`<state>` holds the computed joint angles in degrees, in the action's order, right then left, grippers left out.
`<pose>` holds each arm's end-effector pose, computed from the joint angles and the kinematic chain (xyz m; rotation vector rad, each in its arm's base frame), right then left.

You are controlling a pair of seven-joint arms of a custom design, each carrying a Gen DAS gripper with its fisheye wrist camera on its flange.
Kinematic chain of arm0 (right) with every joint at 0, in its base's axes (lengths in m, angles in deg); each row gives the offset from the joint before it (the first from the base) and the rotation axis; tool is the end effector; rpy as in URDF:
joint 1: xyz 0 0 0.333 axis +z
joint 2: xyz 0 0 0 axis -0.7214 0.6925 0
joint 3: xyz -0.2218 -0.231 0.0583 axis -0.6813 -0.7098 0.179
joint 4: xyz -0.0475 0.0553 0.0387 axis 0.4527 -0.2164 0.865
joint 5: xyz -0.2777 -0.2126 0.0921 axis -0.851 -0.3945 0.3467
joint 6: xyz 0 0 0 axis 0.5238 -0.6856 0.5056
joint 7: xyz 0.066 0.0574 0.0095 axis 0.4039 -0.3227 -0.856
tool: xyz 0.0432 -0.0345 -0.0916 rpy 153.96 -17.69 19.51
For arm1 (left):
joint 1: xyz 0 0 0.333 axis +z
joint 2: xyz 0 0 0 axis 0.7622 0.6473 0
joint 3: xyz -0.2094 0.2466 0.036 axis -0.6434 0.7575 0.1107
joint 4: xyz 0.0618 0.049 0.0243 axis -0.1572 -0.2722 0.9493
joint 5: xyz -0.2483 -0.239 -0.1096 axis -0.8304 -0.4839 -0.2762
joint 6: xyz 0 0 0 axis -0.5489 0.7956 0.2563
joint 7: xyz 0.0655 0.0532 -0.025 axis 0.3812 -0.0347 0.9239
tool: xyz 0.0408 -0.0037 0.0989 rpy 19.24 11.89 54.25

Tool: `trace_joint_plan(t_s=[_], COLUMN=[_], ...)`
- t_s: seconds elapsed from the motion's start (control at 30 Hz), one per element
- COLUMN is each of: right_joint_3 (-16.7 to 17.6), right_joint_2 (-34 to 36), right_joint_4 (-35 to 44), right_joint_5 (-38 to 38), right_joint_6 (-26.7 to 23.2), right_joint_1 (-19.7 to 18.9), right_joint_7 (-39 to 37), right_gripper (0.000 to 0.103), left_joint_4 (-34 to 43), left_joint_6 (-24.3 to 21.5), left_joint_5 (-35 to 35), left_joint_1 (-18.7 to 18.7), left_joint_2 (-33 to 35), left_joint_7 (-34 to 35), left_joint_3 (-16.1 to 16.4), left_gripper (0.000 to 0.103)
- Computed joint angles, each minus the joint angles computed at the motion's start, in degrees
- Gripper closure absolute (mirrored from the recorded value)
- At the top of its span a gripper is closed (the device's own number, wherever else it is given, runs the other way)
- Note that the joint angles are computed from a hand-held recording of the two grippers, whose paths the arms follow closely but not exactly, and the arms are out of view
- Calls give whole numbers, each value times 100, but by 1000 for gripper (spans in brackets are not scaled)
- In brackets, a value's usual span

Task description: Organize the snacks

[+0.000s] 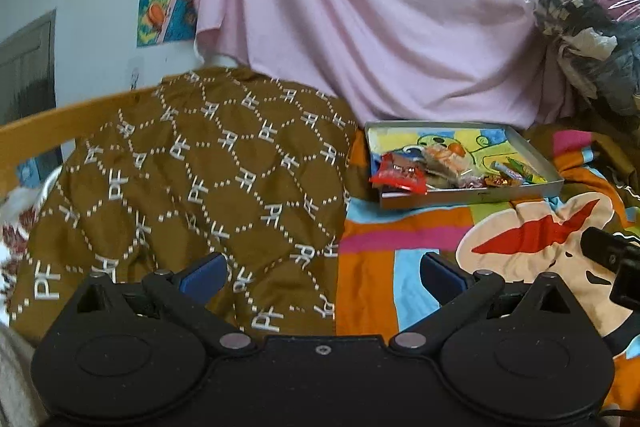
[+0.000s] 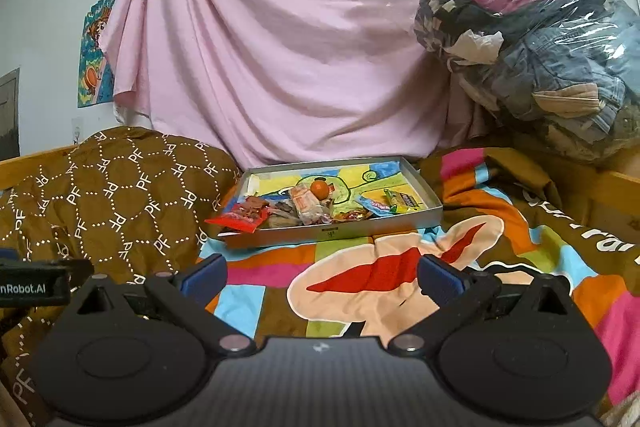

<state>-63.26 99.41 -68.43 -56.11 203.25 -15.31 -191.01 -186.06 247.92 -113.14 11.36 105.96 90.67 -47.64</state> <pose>0.5838 0.3389 0.5132 -1.3354 1.5304 -1.1652 0.6373 -0.1435 0.5135 -1.4530 1.5604 -1.0465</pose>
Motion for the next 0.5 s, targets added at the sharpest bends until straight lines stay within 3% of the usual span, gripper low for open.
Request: trace_joint_plan(t_s=[0.13,0.5], right_joint_3=[17,46], right_joint_2=[-41,-20], right_joint_4=[-78,-96], right_joint_5=[30,393], right_joint_6=[-48,-183], right_joint_1=[-2,33], right_joint_7=[83,-257], right_gripper=[0,0], left_joint_4=[-62,-101], left_joint_6=[11,-46], left_joint_5=[-62,-12], left_joint_1=[-244,-476], left_joint_2=[20,66], left_joint_7=[-17,107], left_joint_3=[266,489], left_gripper=[1,1])
